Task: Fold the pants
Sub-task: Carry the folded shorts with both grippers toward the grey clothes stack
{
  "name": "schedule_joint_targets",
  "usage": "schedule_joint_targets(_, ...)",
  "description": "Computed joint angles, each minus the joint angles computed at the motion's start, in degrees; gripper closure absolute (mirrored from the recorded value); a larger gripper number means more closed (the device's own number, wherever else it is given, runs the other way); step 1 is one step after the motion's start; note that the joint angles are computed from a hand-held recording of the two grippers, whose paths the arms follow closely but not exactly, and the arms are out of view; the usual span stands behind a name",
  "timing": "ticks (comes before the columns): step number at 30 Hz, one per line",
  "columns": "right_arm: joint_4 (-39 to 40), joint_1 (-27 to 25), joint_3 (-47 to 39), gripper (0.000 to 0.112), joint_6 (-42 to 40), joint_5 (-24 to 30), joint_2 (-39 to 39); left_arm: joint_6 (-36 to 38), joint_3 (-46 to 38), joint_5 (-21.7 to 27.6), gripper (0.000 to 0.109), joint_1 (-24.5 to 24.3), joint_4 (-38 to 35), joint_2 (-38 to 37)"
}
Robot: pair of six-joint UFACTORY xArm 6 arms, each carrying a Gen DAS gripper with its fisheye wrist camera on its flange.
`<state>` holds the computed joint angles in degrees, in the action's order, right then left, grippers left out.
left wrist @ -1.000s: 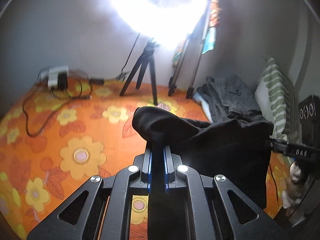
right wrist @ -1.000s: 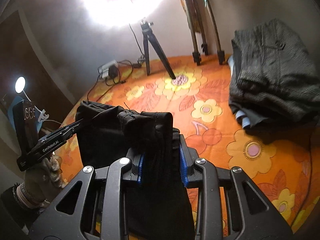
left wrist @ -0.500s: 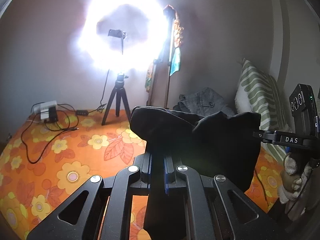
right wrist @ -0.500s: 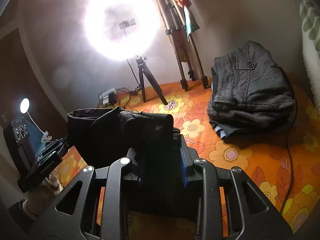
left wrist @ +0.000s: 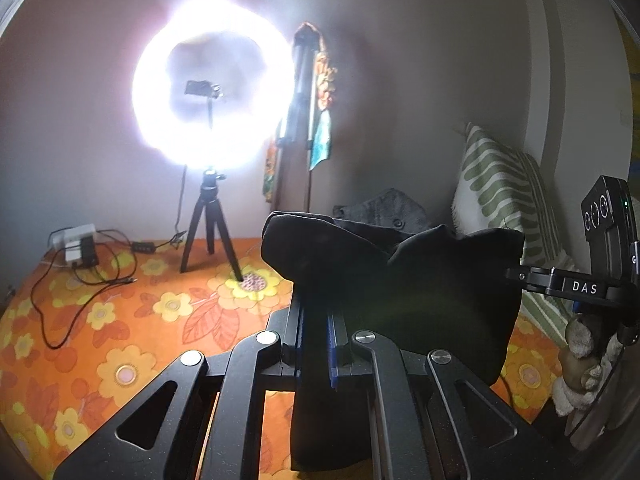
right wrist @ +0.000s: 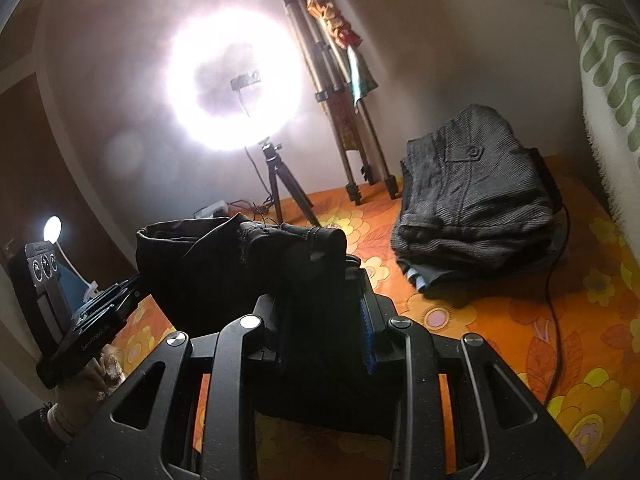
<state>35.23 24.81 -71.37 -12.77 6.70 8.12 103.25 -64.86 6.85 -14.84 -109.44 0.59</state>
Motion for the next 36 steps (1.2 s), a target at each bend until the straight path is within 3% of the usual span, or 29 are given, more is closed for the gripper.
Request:
schedule_joint_targets(12,3.54,-4.26,0.91,0.084,-2.52,-1.54,-2.84,-8.72,-10.13,0.46,0.101,-3.85,8.81,6.45)
schedule_joint_targets(20,-5.65,-9.5,-6.36,0.084,3.65,0.4,0.25,-14.7,-21.59,0.66,0.101,-6.02,15.63,14.34)
schedule_joint_targets(25,-12.57,-13.14,-15.14,0.084,7.53,4.15,4.57,-20.44,-30.48,0.54,0.101,-6.91,22.14,20.95)
schedule_joint_targets(31,-14.21,-16.71,-29.98,0.084,7.49,11.82,14.18,-32.89,-41.6,0.53,0.101,-6.88,34.04,30.88)
schedule_joint_targets(36,-17.1,-18.92,-47.84,0.084,10.24,19.97,26.86,-53.23,-53.75,1.37,0.101,-5.59,55.03,42.25)
